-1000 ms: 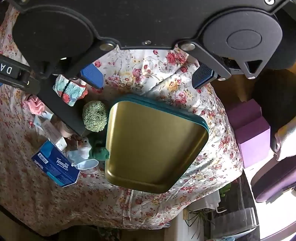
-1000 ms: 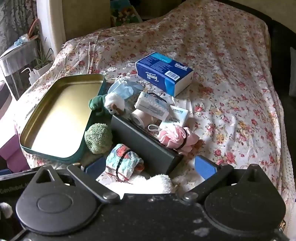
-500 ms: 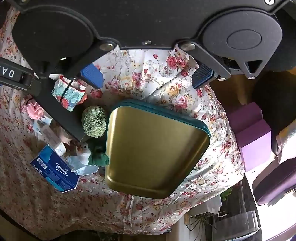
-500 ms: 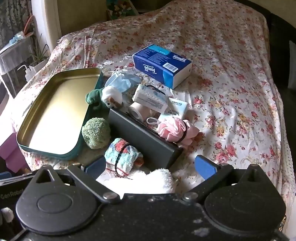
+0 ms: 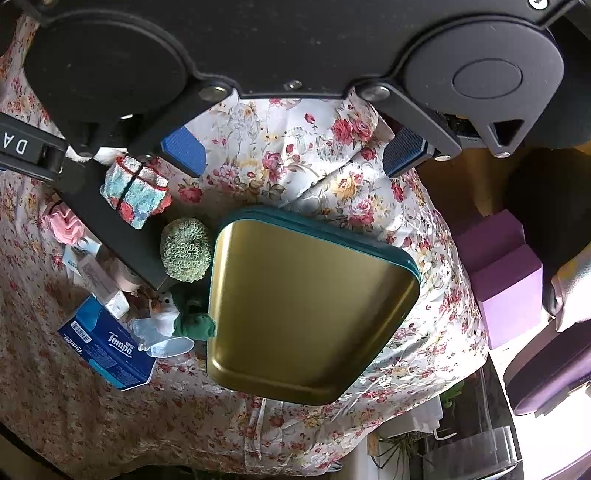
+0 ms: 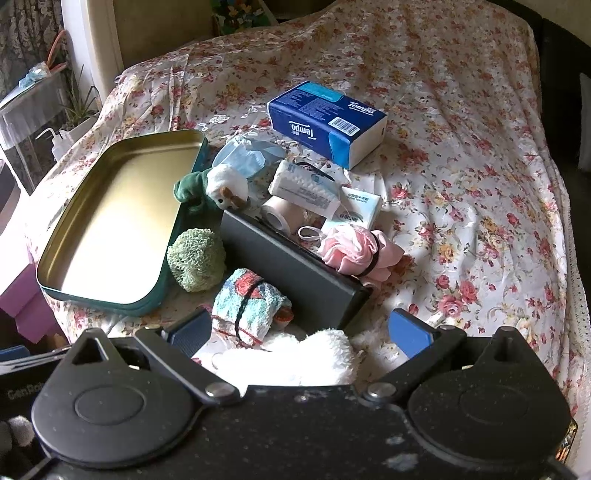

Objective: Organize soft objects

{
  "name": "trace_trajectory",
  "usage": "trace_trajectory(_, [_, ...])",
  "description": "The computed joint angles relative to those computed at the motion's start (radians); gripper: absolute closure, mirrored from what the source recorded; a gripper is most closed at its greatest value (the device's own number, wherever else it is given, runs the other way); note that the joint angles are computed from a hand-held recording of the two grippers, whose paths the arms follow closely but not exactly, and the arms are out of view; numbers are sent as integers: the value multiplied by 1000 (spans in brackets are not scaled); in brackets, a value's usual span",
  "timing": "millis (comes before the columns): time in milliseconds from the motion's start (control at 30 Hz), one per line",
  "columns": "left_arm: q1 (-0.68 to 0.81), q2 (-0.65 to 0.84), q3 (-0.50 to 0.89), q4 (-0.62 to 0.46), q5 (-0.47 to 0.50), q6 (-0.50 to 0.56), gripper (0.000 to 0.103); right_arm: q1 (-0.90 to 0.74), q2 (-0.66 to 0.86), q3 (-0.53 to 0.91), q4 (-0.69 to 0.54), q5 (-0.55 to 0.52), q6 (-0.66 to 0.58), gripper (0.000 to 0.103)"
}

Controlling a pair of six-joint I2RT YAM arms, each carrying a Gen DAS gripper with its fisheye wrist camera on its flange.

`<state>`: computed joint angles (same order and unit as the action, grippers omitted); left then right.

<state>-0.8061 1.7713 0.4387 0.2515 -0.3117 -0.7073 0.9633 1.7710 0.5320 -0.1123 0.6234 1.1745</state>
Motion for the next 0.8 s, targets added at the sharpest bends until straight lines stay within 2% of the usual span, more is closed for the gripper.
trace_trajectory(800, [13, 6, 7, -14, 15, 6, 4, -6, 34, 20, -15, -19, 24, 1])
